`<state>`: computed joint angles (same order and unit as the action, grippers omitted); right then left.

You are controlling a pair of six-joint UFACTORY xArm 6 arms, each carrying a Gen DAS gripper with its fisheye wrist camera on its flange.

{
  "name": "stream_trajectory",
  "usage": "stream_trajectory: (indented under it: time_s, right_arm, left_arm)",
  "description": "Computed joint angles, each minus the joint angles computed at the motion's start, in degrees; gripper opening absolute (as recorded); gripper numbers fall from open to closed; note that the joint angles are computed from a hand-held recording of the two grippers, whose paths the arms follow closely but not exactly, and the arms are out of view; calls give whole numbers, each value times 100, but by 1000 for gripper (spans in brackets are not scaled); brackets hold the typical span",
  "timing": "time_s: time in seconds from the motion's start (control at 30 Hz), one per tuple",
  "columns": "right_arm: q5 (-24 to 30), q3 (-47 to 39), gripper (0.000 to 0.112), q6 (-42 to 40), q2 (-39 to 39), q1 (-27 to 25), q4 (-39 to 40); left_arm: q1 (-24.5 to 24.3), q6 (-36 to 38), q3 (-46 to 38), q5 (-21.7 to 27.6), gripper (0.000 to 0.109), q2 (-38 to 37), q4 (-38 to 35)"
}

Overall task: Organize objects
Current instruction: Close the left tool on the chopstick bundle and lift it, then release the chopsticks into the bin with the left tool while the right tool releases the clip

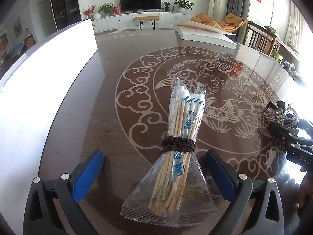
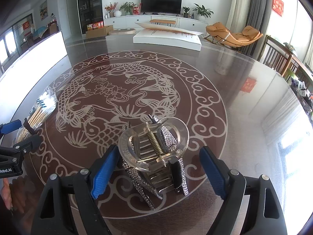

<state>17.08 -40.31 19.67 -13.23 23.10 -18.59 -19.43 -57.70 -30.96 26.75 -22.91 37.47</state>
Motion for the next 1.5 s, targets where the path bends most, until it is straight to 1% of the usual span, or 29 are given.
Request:
stream_trajectory:
  time_s: [0.3,0.4,0.43,0.47,0.5,0.53,0.57,0.6,0.63,0.67,0.7,0.73,0.77,0.83,0.9,0.97,1.03,1.1,1.13,1.2,1.23,1.3,1.37,1.43,1.5]
  right_arm:
    - [-8,5,84,-42,-4,1,51]
    - [-51,-3,85,-249,42,10,325]
    - [-52,-12,85,-401,64,9,550]
    - [-29,-57,88,-769,115,8,988]
    - [17,-123,92,-1044,167,20,1286]
    - [135,-219,93,-1124,216,17,1345]
    - [205,-274,86,-1160,230,22,1352]
    - [235,-301,62,-1186,213,37,1311]
    - [388,-379,54,-1203,218,59,1283]
    - [573,-440,54,-1356,208,78,1486]
    - [677,-456,54,-1467,167,107,1689]
    - [748,-441,54,-1471,86,150,1757]
    - [791,-414,54,-1490,-19,211,1829]
    - [854,-415,54,-1709,-242,370,2189]
    - [901,-549,54,-1777,-416,583,2405]
    - [919,-846,54,-1801,-460,863,2592]
    - [918,-1305,54,-1800,-329,1218,2718]
    - [948,-1889,54,-1878,-32,1632,2927]
    - [1002,-2228,54,-1955,180,1850,3078]
    - [1137,-2967,54,-2121,723,2299,3384]
    - [1228,-3336,54,-2181,1009,2509,3511]
    - [1475,-4067,54,-2242,1606,2901,3726]
    - [1813,-4808,54,-2251,2234,3215,3891]
    - [2125,-5406,54,-2100,2790,3479,3917]
    - [2498,-5950,57,-1966,3326,3640,3969]
  left_arm:
    - [5,6,4,-6,103,-1,-2]
    - [9,36,-1,-6,103,2,-38]
    - [13,104,-30,-30,103,44,-117]
    - [21,316,-63,-17,103,67,-285]
    - [40,702,-121,4,103,112,-584]
    - [56,1174,-177,32,103,145,-942]
    - [83,1443,-236,15,103,212,-1104]
    - [129,1473,-203,-75,81,171,-1036]
    - [180,1291,-125,-232,66,83,-801]
    - [183,1241,-134,-217,35,56,-695]
    - [175,1323,-146,-175,28,37,-760]
    - [196,1519,-58,-296,29,-61,-1042]
    - [224,1515,100,-492,29,-227,-1155]
    - [221,1232,365,-587,29,-701,-1048]
    - [219,1212,657,-688,28,-1364,-1322]
    - [270,1275,866,-567,29,-2181,-1598]
    - [412,1430,1024,-242,29,-3133,-1906]
    - [744,1807,1067,204,29,-3949,-2221]
    - [997,2116,1037,463,29,-4240,-2413]
    - [1776,3039,955,924,29,-4590,-3081]
    - [2250,3530,919,1139,29,-4669,-3394]
    - [3168,4297,845,1553,29,-4636,-3664]
    - [4028,4906,848,1872,29,-4537,-3910]
    - [4649,5139,888,2048,29,-4386,-3850]
    - [5033,5284,958,2135,33,-4245,-3751]
